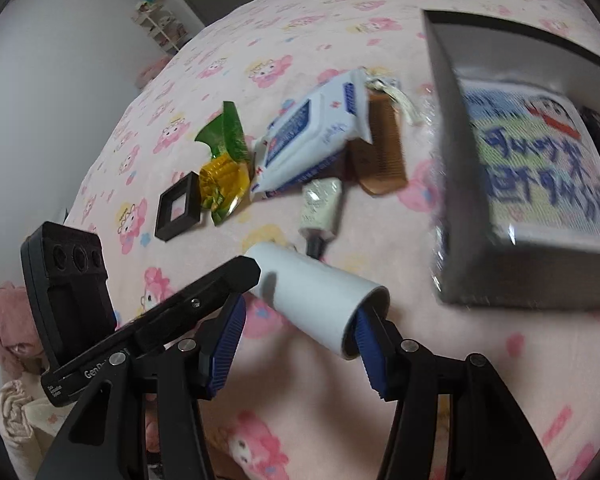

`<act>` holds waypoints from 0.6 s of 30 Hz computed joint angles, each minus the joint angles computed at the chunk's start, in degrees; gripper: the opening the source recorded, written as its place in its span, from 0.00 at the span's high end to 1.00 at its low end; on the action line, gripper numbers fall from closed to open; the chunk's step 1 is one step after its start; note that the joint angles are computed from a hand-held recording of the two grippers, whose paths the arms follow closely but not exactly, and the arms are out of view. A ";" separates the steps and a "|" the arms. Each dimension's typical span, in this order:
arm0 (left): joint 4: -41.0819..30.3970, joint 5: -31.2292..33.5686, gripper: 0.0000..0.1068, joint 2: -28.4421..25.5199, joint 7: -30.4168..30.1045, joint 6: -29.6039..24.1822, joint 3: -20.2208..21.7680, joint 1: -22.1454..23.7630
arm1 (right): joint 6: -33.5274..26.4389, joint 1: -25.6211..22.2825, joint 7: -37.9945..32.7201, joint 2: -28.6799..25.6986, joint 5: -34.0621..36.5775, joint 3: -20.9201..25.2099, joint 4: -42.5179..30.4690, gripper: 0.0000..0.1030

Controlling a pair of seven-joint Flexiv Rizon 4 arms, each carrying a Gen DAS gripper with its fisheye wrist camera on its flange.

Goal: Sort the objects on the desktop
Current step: 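Carry the white roller with the left gripper over the shoebox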

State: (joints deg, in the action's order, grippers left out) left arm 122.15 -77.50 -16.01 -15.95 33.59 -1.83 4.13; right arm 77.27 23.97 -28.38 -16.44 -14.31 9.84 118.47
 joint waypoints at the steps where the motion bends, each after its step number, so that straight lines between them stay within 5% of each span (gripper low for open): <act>1: 0.17 1.15 0.57 0.13 -0.04 -0.24 -0.04 -0.23 | -0.23 -0.12 0.28 0.80 0.37 0.18 1.05 0.50; 9: 2.76 4.68 0.61 1.71 -2.20 3.43 0.14 -2.20 | 0.58 0.07 5.74 3.85 -0.20 -0.69 6.70 0.50; 18: 4.71 1.69 0.66 3.33 -1.42 3.89 0.26 -2.69 | 0.54 -0.47 9.66 4.21 -3.48 -0.67 8.15 0.50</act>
